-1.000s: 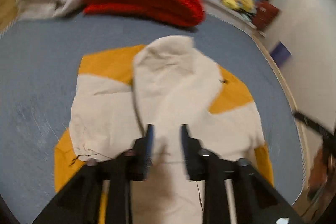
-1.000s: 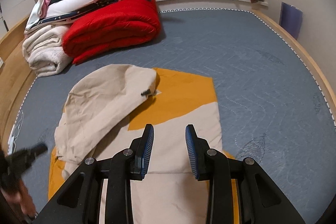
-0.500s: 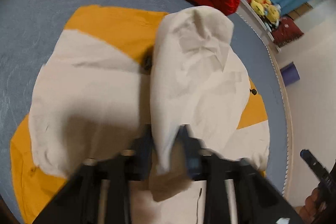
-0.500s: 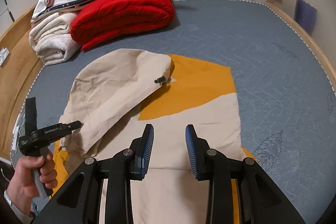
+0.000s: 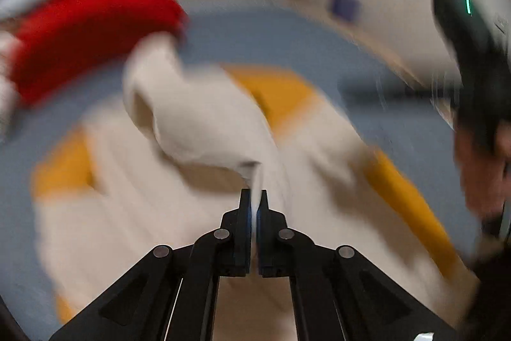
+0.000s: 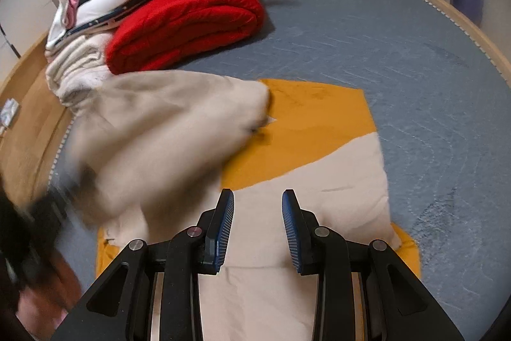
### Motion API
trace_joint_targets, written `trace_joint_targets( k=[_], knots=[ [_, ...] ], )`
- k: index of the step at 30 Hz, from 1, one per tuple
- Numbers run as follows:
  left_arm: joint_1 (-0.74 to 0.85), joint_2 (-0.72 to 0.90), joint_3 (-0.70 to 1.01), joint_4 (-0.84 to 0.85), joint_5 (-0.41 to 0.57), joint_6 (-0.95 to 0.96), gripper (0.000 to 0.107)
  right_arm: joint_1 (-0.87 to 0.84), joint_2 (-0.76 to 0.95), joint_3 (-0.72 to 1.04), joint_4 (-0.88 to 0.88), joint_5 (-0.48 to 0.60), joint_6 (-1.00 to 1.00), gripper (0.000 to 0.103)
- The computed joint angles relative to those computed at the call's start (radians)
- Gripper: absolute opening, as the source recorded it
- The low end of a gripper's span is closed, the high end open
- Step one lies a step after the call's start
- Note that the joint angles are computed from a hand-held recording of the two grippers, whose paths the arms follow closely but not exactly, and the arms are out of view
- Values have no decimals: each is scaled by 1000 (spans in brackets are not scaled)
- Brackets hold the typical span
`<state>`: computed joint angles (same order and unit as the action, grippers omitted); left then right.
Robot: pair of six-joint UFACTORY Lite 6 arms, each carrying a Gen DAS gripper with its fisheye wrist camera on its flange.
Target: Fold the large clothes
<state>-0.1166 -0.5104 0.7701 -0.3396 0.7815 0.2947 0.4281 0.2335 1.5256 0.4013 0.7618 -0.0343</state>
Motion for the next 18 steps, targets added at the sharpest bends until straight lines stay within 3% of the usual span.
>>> trace_joint_targets(
  k=[3, 6, 14, 18],
  knots=[
    [-48, 78, -61, 14, -12, -78, 5, -5, -2, -23, 72, -12, -43, 39],
    [99, 83, -51, -186, 38, 29, 6, -5, 14, -32, 141, -6, -81, 49],
    [456, 125, 15, -467, 240, 205, 25, 52, 89, -45, 258, -5, -149, 52],
    [568, 158, 15, -406, 204, 149, 36, 59, 114, -71, 319, -20, -184, 52]
  ],
)
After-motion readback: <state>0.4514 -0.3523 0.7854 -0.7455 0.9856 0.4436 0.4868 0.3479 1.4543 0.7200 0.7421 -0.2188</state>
